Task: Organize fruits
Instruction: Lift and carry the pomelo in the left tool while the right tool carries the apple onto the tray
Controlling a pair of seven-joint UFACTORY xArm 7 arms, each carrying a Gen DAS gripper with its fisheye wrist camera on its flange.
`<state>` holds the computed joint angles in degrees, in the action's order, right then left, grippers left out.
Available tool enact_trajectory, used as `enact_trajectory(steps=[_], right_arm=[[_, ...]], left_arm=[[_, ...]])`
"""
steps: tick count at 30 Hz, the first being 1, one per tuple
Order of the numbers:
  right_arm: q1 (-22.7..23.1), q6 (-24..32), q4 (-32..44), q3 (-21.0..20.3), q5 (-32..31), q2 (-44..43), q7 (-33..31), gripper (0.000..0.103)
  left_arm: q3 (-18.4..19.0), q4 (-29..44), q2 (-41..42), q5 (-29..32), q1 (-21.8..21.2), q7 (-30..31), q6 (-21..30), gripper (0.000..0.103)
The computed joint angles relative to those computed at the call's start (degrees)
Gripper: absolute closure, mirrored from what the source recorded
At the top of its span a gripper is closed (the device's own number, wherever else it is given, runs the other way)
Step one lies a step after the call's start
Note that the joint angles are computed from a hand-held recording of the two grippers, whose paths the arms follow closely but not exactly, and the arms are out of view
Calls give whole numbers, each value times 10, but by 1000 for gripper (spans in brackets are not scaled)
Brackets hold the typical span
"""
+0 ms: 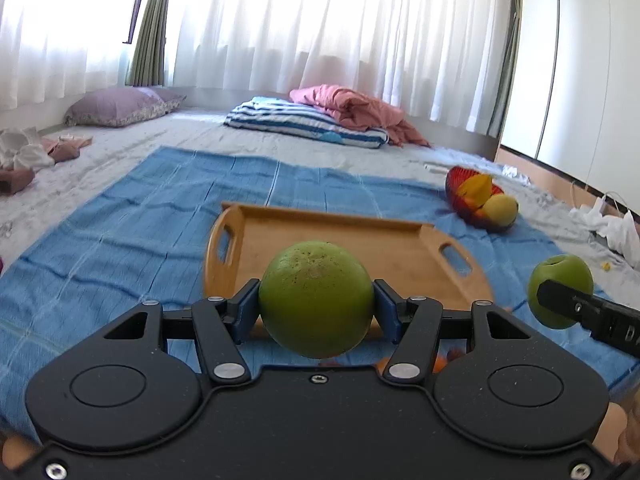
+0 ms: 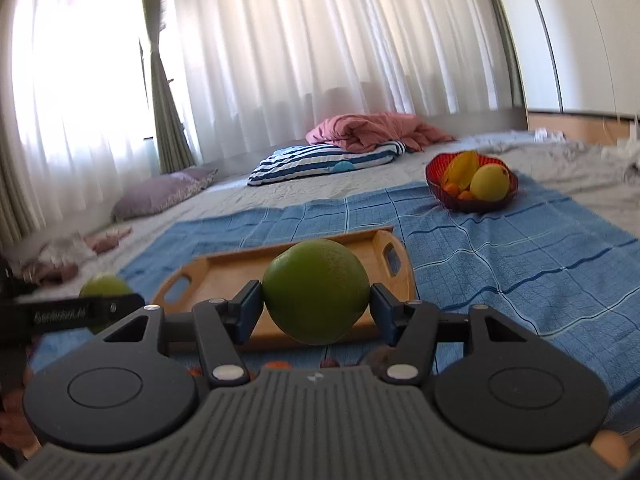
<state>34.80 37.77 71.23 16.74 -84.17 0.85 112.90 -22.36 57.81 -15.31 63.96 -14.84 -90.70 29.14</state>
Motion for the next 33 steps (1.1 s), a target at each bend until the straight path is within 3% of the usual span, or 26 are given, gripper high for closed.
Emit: enact_trajectory(steps=[8,10,17,18,21,22,25,30,33], right_arm=[[-25,-66,67,-38,11,48,-46,42],[-14,-91,93,-68,18,71,-56,42],[-38,-152,202,-95,76,175,-108,42],[-33,-174,233,-118,105,206,-128,42],[-44,-196,292,-126,165,263,-169,42],[-57,-188,304,-105,176,273,-175,42],[-68,-180,365,-100,265,327,-257,42],[-89,-130,515,-64,415,441,-438,42],[-84,-92,577,-58,452,479,-485,42]], left_arm=[[30,91,67,-11,-9,36,8,46],[45,115,91,-11,-13,46,8,46],[105,215,194,-63,-44,106,4,46],[113,230,211,-71,-49,117,2,46],[134,275,258,-116,-56,165,-8,46],[139,292,274,-136,-56,182,-8,46],[156,337,320,-179,-60,222,-7,46],[182,419,394,-244,-65,284,14,46],[199,469,436,-276,-70,314,25,46]])
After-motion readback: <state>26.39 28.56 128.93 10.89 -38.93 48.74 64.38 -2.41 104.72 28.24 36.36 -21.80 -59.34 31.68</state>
